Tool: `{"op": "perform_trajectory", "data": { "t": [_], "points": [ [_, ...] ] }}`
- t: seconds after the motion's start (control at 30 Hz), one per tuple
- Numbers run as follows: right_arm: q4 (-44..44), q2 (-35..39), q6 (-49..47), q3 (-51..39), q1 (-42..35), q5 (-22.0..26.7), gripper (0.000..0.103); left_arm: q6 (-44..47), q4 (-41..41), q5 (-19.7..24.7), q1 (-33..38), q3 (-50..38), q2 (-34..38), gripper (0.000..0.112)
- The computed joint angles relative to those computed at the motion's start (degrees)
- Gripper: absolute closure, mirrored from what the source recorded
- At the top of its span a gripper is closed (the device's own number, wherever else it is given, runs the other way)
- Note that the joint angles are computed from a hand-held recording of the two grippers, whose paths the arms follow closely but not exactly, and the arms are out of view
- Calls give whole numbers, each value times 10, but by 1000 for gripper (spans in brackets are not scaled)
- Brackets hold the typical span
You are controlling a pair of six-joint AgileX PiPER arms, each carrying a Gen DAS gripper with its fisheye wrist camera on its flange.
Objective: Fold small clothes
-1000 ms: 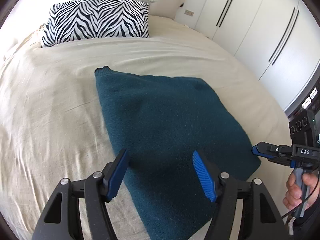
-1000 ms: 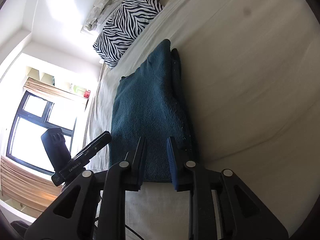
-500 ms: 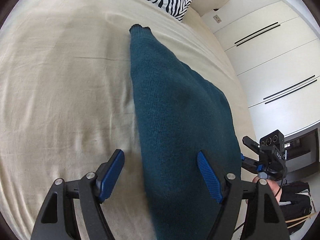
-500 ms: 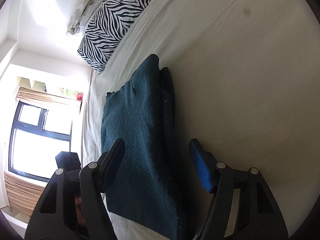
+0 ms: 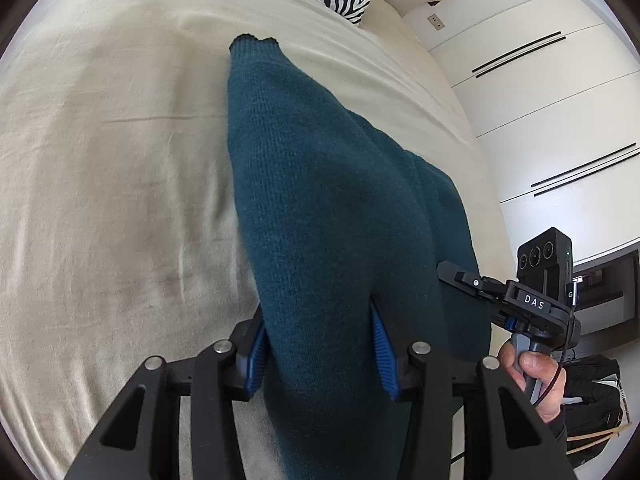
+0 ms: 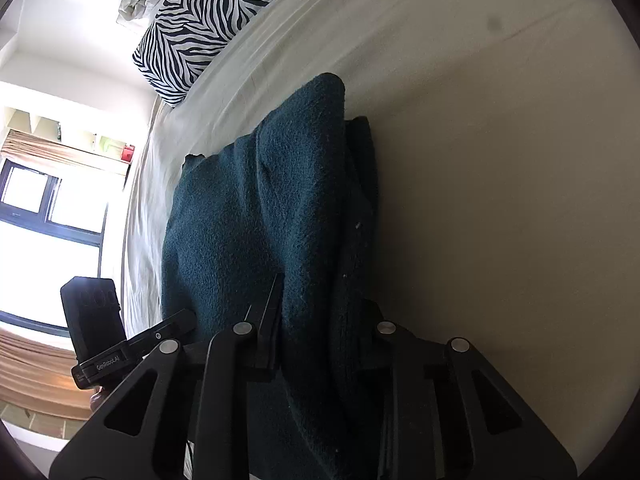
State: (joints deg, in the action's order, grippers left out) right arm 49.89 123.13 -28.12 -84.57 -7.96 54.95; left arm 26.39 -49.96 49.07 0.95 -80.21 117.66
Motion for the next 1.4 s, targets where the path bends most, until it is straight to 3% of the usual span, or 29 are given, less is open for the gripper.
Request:
{"op": "perform_trajectory", "data": {
  "t": [0.13,0.3,0.47,0.67,0.77,1.03,1.17,1.4],
  "points": [
    [-45,-54,33,30,37,-49,83,1,11,1,4,14,-30,71],
    [-63,-135,62,65,82,-59,83,32,31,0,22,77,-121,71],
    [-39,-224,72,126,143,-71,83,91,28,66,110,144,-212,71],
    [-18,-304,127,203,274,-125,83,181,53,159,258,212,-300,71],
    [-5,-312,150,225,336,-162,83,228,66,185,330,237,-317,71],
    [51,-277,170,255,452,-239,83,331,96,202,459,296,-297,71],
    [115,-246,130,281,471,-269,83,355,102,157,470,316,-253,68],
    [419,-206,-147,372,423,-239,74,400,76,144,494,338,-227,55]
  ]
}}
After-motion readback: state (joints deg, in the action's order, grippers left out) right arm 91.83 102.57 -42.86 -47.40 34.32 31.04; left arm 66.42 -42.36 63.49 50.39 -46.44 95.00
